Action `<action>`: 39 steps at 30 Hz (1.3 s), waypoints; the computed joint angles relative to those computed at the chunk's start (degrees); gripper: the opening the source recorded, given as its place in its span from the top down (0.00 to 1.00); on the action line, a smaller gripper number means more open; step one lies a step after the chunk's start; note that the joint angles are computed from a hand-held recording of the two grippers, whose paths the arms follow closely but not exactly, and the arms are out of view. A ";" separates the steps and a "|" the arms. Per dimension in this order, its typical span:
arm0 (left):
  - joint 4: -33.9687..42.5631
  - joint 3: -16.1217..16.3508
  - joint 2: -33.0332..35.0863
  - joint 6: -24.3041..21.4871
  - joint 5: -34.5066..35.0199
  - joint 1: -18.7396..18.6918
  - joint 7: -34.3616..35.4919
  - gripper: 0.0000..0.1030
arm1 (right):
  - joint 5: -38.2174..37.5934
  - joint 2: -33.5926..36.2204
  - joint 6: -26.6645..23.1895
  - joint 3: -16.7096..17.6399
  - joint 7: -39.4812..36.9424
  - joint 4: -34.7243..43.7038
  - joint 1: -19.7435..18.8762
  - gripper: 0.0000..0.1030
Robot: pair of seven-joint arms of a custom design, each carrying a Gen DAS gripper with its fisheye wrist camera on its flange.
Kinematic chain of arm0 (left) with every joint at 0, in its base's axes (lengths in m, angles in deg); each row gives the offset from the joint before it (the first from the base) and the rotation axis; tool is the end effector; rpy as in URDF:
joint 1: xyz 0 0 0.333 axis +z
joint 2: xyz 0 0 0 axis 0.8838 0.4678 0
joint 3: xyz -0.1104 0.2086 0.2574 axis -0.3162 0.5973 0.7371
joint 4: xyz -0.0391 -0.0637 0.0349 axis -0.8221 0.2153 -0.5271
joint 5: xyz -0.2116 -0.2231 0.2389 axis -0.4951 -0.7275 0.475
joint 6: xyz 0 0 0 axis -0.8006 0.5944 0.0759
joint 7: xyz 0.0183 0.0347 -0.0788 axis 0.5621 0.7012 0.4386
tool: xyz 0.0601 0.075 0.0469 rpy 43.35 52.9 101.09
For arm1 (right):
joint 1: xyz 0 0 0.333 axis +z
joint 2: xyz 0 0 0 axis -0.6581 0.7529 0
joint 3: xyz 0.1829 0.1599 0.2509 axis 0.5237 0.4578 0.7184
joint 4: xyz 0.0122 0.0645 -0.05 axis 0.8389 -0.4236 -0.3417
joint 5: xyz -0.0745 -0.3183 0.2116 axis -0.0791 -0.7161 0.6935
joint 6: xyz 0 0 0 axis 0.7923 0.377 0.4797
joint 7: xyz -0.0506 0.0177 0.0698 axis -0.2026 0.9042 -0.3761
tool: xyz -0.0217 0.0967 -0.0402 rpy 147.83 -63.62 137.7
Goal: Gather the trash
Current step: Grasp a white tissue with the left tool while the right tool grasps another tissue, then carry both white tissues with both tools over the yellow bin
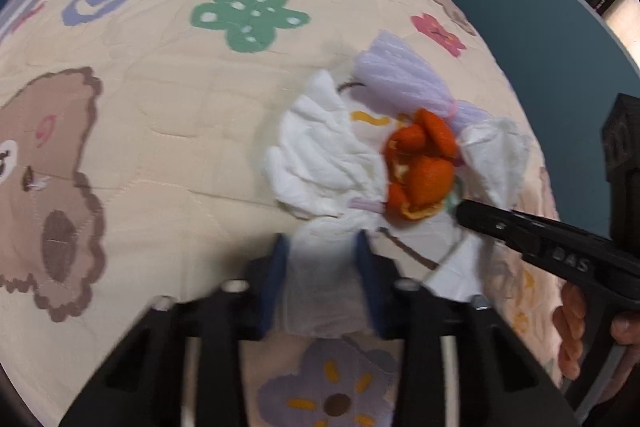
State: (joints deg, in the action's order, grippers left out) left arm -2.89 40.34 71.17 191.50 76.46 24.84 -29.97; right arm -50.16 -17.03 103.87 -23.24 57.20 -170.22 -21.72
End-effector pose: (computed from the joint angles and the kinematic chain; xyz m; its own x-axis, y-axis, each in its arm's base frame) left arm 0.5123 -0.5264 0.4328 0.4157 -0.8529 0.3158 -0.7606 -0.5164 -0.3935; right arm 0.6582 0.3088 0.4474 0.5206 -0.8082 -0.2754 -0.8419 -0.4324 -0.3228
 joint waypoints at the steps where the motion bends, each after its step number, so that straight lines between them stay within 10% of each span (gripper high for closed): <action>1: 1.35 0.10 0.42 -1.82 0.25 -0.54 0.45 0.80 | 0.86 0.33 -1.04 0.24 0.15 0.53 -0.43 0.81; 39: 11.24 -3.21 0.13 -14.88 4.08 -10.19 -0.25 0.90 | 14.76 -29.55 1.04 -4.70 -18.64 -30.66 -7.47 0.83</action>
State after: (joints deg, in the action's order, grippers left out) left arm 8.35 37.14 71.30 176.62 80.54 14.65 -30.22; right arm -35.40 -46.58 104.91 -27.94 38.55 -200.87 -29.19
